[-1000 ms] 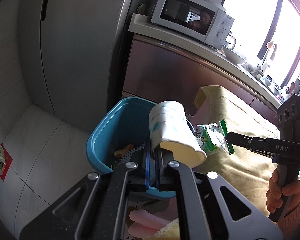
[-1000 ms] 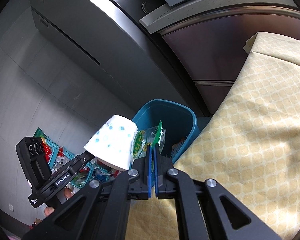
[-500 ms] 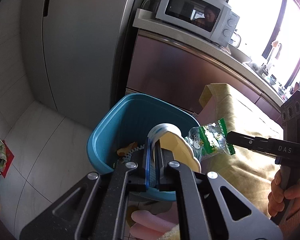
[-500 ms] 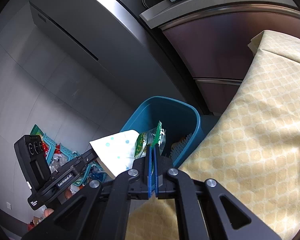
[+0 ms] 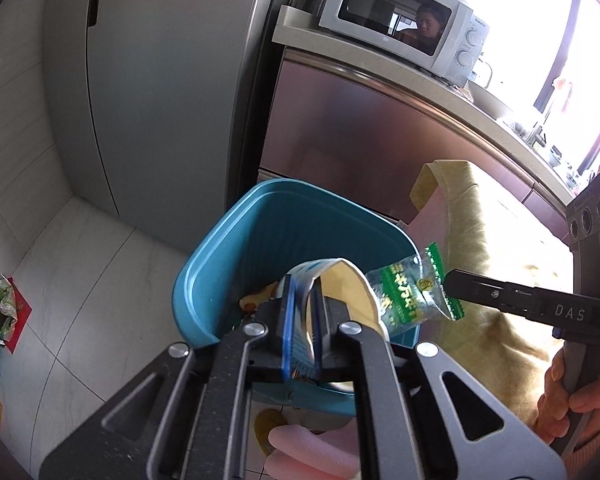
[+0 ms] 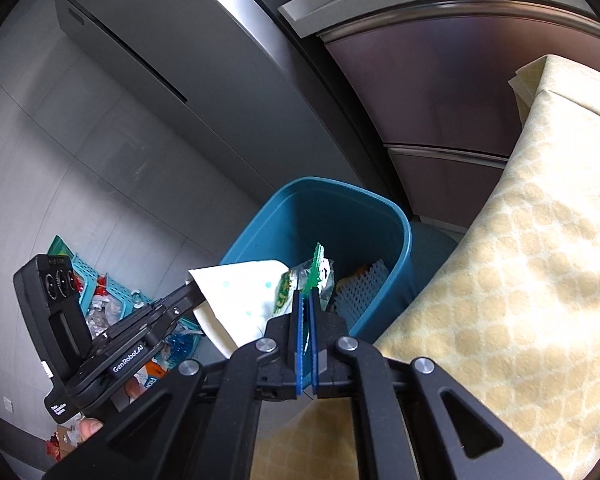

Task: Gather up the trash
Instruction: 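Open the left tool inside the bin while the right tool releases the wrapper, then move both open tools back to the remaining cup and tissue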

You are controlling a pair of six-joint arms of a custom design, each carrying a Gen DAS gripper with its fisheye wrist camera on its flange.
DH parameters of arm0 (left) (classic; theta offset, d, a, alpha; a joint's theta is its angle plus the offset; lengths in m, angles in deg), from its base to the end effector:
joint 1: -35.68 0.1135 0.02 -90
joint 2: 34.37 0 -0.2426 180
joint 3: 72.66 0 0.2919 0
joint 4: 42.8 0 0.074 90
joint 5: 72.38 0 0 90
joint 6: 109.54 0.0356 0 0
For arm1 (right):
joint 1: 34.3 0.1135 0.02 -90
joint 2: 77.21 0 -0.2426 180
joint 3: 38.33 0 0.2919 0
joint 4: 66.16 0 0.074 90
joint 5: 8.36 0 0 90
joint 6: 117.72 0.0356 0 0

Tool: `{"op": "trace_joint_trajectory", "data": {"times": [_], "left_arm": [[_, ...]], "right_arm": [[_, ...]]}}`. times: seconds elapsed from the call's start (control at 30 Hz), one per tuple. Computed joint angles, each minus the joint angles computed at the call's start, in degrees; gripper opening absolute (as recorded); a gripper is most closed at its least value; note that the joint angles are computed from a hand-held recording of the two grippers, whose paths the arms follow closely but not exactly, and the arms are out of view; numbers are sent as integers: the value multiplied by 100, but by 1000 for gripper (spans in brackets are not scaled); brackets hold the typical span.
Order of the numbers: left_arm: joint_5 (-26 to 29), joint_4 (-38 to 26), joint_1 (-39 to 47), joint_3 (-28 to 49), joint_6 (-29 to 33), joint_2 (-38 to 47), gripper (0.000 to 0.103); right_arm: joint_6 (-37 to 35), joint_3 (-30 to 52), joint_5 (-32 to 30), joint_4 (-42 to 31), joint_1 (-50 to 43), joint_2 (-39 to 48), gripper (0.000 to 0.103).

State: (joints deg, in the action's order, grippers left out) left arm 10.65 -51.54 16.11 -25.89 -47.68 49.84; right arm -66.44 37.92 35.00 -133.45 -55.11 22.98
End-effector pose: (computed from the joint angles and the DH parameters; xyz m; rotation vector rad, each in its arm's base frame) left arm 0.2869 -0.0974 0.0985 -0.2363 2.3723 -0.2549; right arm 0.3154 -0.0922 0.1354 -0.3903 2.5539 0.9806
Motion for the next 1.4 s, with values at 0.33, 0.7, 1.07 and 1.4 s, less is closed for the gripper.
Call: {"op": "trace_joint_trajectory", "data": {"times": [0.33, 0.7, 1.07, 1.4], "left_arm": [[20, 229, -57, 20, -15, 202, 21], [-375, 225, -705, -359, 84, -717, 39], [-835, 116, -2068, 36, 211, -921, 65], [-522, 244, -3338, 1782, 523, 954, 66]], "right_arm": [[76, -98, -23, 97, 2, -44, 5], [-587, -61, -206, -308, -467, -192, 24], [-2461, 634, -523, -1771, -1979, -200, 43], [-3141, 2240, -640, -2411, -3790, 842, 47]]}}
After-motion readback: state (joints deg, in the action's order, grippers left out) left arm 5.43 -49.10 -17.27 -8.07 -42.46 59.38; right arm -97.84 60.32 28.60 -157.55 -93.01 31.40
